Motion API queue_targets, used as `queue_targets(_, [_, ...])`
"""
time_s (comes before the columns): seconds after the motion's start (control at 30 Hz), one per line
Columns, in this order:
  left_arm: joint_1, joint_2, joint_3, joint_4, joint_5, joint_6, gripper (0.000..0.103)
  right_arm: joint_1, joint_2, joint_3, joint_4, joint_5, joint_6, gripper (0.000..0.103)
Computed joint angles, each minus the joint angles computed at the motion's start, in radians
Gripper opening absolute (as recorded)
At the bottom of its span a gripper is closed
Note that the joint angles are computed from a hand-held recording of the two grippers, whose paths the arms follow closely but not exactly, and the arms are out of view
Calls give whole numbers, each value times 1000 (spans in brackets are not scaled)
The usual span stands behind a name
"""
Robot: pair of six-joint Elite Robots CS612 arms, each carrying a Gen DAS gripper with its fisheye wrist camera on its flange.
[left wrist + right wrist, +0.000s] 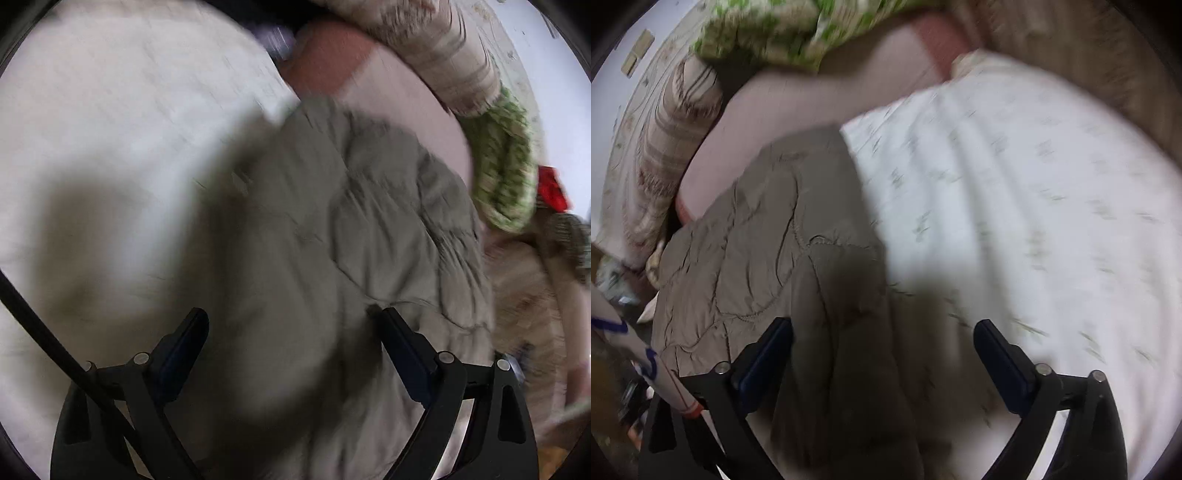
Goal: Fold large clothes
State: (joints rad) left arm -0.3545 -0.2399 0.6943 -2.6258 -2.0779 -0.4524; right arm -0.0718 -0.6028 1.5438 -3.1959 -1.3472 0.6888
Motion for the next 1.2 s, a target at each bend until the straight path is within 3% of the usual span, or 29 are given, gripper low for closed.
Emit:
queue_targets(0.07, [-3,17,-25,21,-33,3,96,-19,33,-22,-31,113,13,102])
queue_targets(0.1, [-14,5,-8,16,13,22,96,-28,58,-41,-58,183,42,102])
queue_targets(0.17, [-31,-24,33,-12,75,34,89,-29,85,-70,-93,231,44,100])
queue_targets(0.23, [-39,-57,81,-54,108,13,65,-22,100,-97,-107,266,24,77])
queue_targets(0.3, [-42,-91,130,-114,123,-2,52,-10,93,-99,-121,238,34,61])
queue_targets(0.4, [-48,-140,209,-232,122,-15,46,-4,69,-72,-197,225,40,45])
queue_targets(0.5, [-62,-189,287,-287,159,10,46,0,41,-40,-291,222,32,44])
queue_targets(0.6, [-69,-207,326,-267,191,30,47,6,19,-8,-323,209,1,44])
queue_targets(0.73, [-61,-161,258,-117,211,-17,59,8,34,-9,-234,184,-2,44])
queue_targets(0.87, [-53,-149,236,-112,189,-48,63,-3,56,-31,-149,175,57,70])
queue_targets(0.9, [-54,-155,244,-124,192,-40,63,-4,51,-23,-154,157,75,72])
queue_targets(1.0, [-54,-170,273,-172,202,-47,63,4,19,9,-172,54,67,72])
queue_targets(1.07, [-58,-175,278,-156,230,-41,63,8,6,18,-164,37,39,72])
queue_targets(1.13, [-67,-168,253,-96,287,-13,65,11,4,15,-125,54,11,55])
queue_targets(1.2, [-72,-156,228,-65,307,-15,67,23,-2,27,-112,29,-6,48])
